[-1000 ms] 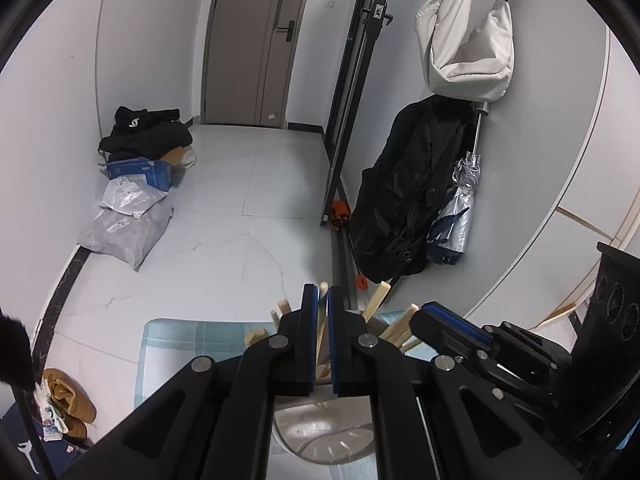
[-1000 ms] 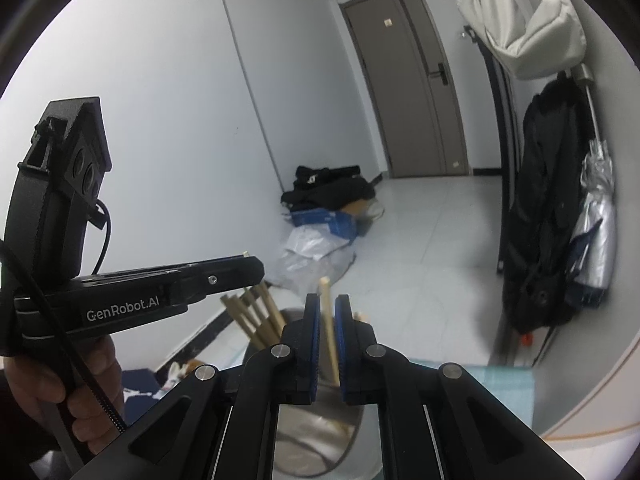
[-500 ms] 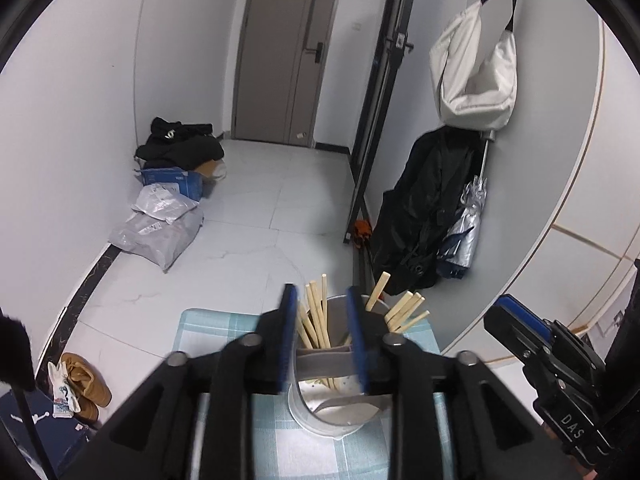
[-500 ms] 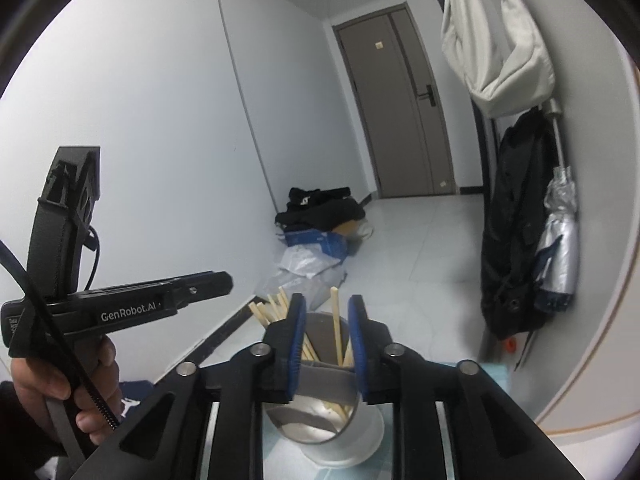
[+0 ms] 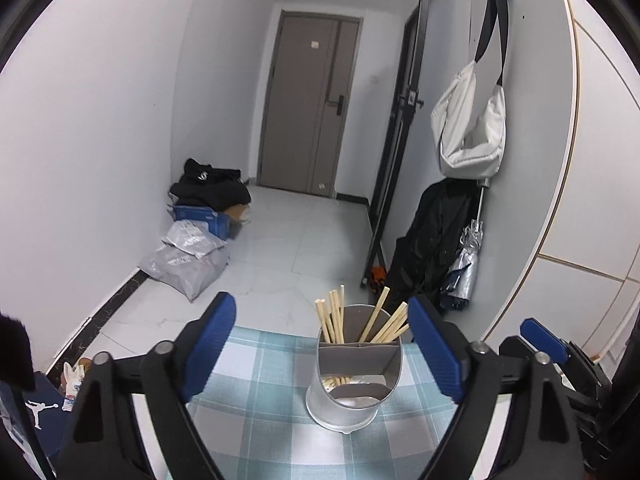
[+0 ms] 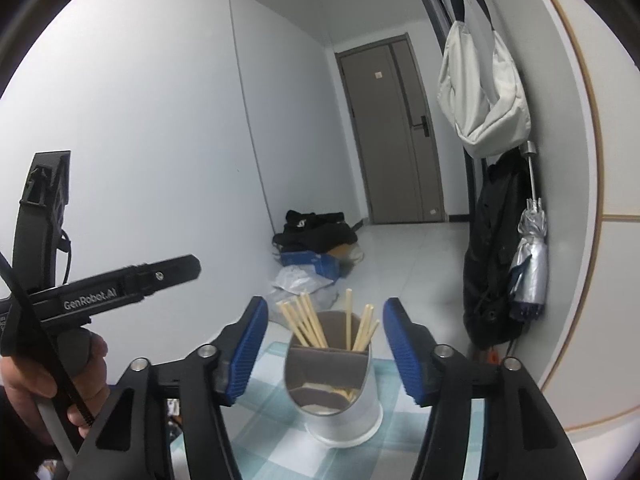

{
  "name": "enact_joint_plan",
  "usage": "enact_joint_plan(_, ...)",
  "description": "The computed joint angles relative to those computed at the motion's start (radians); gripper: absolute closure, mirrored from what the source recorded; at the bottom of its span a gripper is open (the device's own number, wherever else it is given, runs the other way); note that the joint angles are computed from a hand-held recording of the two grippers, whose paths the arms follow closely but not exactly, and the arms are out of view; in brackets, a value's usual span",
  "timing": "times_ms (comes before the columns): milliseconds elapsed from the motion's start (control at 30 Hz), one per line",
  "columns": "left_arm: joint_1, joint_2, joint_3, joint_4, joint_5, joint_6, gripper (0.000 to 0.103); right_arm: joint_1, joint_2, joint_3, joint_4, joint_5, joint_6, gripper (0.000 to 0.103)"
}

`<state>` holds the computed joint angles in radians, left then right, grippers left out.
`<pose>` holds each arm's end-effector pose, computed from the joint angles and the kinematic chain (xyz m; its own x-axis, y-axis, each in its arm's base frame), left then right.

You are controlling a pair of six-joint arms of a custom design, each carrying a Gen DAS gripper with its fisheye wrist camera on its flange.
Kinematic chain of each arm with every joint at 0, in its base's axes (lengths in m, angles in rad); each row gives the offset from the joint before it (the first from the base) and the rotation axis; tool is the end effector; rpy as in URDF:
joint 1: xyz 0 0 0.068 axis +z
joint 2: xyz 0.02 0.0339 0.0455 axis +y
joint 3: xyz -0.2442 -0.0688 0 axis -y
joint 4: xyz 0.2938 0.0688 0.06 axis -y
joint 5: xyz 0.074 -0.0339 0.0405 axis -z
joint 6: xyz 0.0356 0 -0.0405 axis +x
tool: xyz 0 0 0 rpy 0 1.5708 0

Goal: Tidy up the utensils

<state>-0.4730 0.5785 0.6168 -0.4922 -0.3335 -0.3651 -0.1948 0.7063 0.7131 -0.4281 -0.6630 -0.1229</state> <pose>0.1865 -0.0824 0.2710 -0.4248 -0.1616 -0.8908 0.0181 0.9822 -0.1868 0.2208 -0.0212 0.2923 -0.3493 -0.0296 -0.9365 -0.4447 0.8850 0.1379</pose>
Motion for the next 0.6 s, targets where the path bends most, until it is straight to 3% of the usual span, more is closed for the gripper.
enact_joint_plan(233, -0.062, -0.136, -0.069, -0.03, -0.094, -0.006, 0.003, -0.025, -0.132, -0.073, -0.035, -0.003, 0.009, 0.027)
enact_joint_plan(600, -0.122, -0.261, -0.144, -0.08, -0.202, 0.004, 0.002, -0.038, -0.261, -0.151, -0.053, 0.005, 0.0, 0.011)
